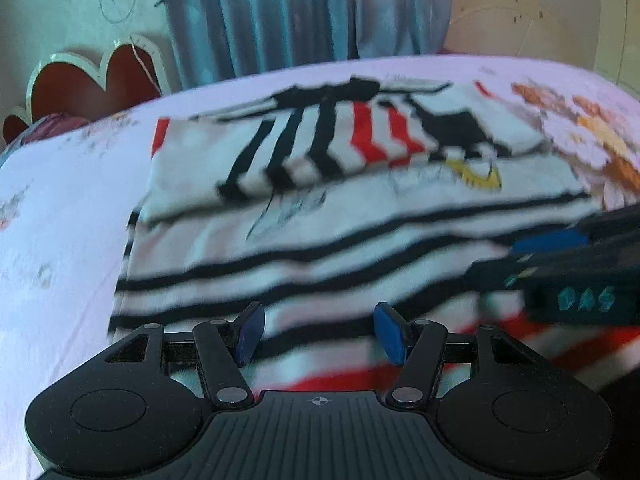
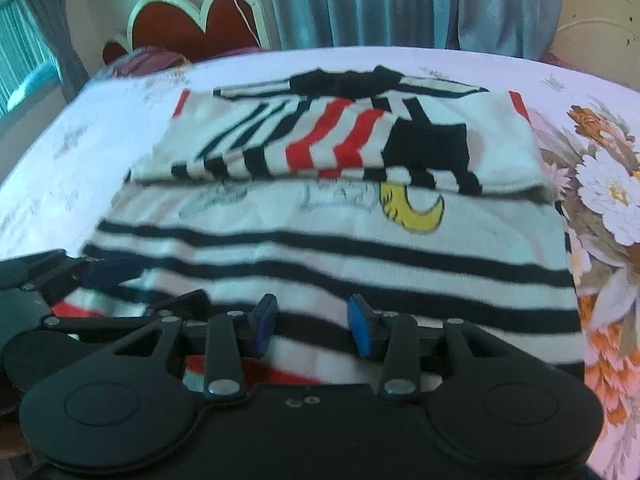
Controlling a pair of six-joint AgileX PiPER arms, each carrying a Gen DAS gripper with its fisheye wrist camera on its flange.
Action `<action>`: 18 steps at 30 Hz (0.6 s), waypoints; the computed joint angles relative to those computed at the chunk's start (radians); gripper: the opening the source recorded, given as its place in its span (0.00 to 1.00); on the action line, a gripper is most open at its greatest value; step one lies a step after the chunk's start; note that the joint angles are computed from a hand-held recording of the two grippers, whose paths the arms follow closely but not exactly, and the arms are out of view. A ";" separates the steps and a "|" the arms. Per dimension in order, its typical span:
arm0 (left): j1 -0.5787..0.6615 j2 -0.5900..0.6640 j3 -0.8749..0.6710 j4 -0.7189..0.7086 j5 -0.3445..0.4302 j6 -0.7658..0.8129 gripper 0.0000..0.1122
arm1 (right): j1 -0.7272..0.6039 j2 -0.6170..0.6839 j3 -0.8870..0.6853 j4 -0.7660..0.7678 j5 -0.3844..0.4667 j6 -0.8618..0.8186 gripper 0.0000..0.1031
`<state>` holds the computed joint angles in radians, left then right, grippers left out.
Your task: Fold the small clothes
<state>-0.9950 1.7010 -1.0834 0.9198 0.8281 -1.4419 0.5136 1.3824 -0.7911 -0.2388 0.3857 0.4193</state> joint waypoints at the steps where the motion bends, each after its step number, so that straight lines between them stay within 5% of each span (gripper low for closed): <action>1: -0.006 -0.024 0.041 0.011 -0.007 -0.027 0.54 | 0.012 -0.009 0.014 -0.052 0.012 0.057 0.37; 8: -0.056 -0.209 0.275 0.053 -0.022 -0.136 0.55 | 0.037 -0.160 0.158 -0.300 0.107 0.323 0.37; 18: -0.203 -0.318 0.306 0.004 0.065 -0.158 0.55 | 0.255 -0.340 0.227 -0.407 0.291 0.592 0.40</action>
<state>-1.1979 1.3826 -0.7771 0.9240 0.8932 -1.6002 0.7685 1.0424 -0.5643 -0.6461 0.6770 1.0113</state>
